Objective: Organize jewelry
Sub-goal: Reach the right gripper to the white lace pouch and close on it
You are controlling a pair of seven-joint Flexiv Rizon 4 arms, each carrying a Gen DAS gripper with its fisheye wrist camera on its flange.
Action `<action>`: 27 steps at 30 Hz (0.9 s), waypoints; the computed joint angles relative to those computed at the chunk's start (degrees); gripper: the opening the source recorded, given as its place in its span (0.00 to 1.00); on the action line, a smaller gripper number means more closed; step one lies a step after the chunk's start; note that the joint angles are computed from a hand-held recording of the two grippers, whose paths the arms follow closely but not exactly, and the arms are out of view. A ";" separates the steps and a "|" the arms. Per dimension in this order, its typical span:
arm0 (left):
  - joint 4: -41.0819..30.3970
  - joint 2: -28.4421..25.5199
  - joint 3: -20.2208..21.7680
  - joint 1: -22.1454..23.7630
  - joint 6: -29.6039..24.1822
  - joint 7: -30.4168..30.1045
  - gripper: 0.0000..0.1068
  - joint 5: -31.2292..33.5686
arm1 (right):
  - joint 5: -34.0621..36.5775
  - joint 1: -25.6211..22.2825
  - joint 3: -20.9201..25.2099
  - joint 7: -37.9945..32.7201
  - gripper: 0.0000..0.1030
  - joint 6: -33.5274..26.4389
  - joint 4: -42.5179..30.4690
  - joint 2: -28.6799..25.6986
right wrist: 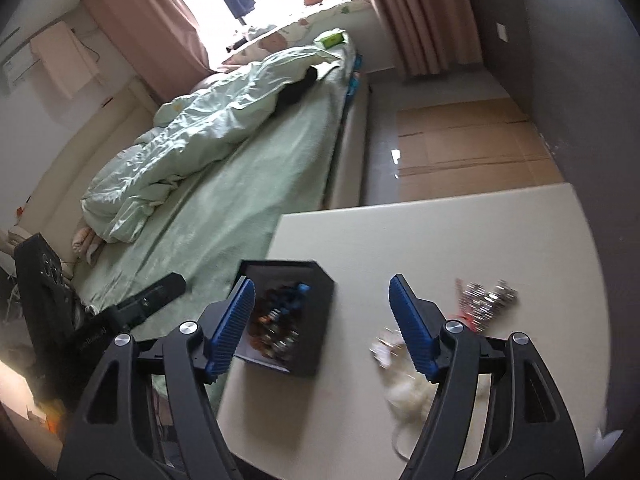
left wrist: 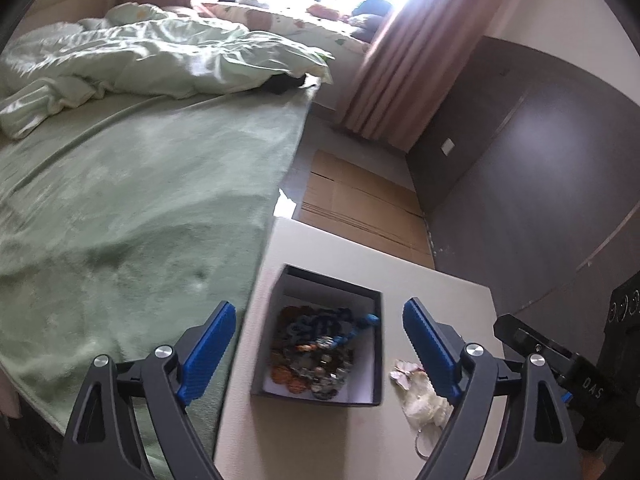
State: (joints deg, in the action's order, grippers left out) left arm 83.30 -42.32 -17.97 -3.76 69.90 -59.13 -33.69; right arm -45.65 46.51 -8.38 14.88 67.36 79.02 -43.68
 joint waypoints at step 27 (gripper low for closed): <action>0.31 -0.50 0.44 -5.99 -5.95 5.51 0.39 3.49 | 18.04 -6.64 13.33 -12.00 0.06 -2.87 6.21 -2.08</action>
State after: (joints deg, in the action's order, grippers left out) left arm 83.61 -42.82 -17.53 -9.75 63.94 -53.62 -30.20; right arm -27.61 39.87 4.96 2.88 64.49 85.24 -45.77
